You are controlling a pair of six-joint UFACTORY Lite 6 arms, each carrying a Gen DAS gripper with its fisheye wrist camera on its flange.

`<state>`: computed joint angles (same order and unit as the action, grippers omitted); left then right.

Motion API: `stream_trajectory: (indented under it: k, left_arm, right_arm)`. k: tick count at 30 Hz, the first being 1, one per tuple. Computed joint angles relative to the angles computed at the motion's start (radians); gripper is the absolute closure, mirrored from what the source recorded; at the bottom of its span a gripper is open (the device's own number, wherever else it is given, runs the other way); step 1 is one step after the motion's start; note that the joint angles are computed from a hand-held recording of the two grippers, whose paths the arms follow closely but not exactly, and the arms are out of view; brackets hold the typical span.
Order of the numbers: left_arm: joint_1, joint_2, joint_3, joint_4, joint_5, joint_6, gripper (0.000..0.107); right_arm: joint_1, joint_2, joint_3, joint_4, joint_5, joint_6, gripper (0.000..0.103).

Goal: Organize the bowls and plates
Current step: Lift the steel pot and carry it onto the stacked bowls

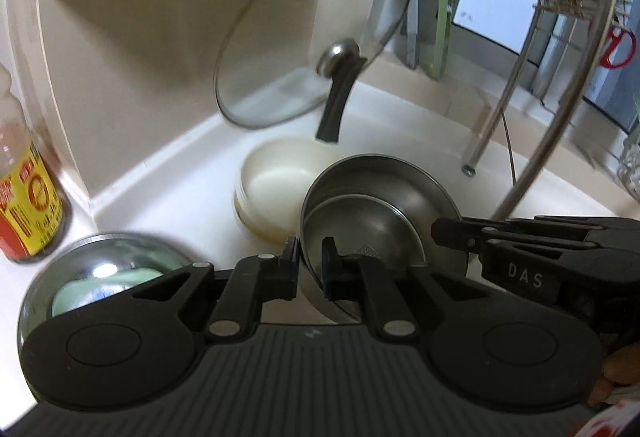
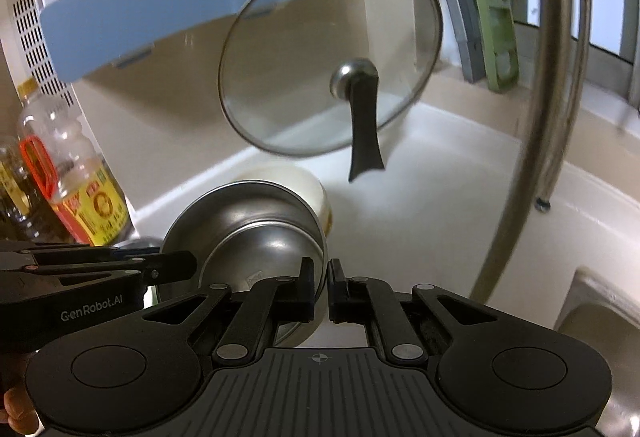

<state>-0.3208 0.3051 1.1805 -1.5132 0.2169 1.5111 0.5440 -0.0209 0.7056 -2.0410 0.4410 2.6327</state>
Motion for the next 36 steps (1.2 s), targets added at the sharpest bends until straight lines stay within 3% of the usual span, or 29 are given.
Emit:
stream_trajectory:
  k: [6,19,36]
  left_arm:
    - [0.013,0.065,0.115,0.059,-0.008,-0.065,0.097]
    - [0.041,0.263,0.399,0.394,0.001,-0.418,0.097]
    - [0.035,0.379,0.538,0.627,0.022,-0.653,0.097]
  right_arm:
    - [-0.044,0.052,0.085,-0.048,-0.019,-0.019,0.096]
    - [-0.163,0.222,0.294,-0.213,-0.141,0.061,0.096]
    - [-0.209,0.326,0.386,-0.275,-0.181,0.103,0.096]
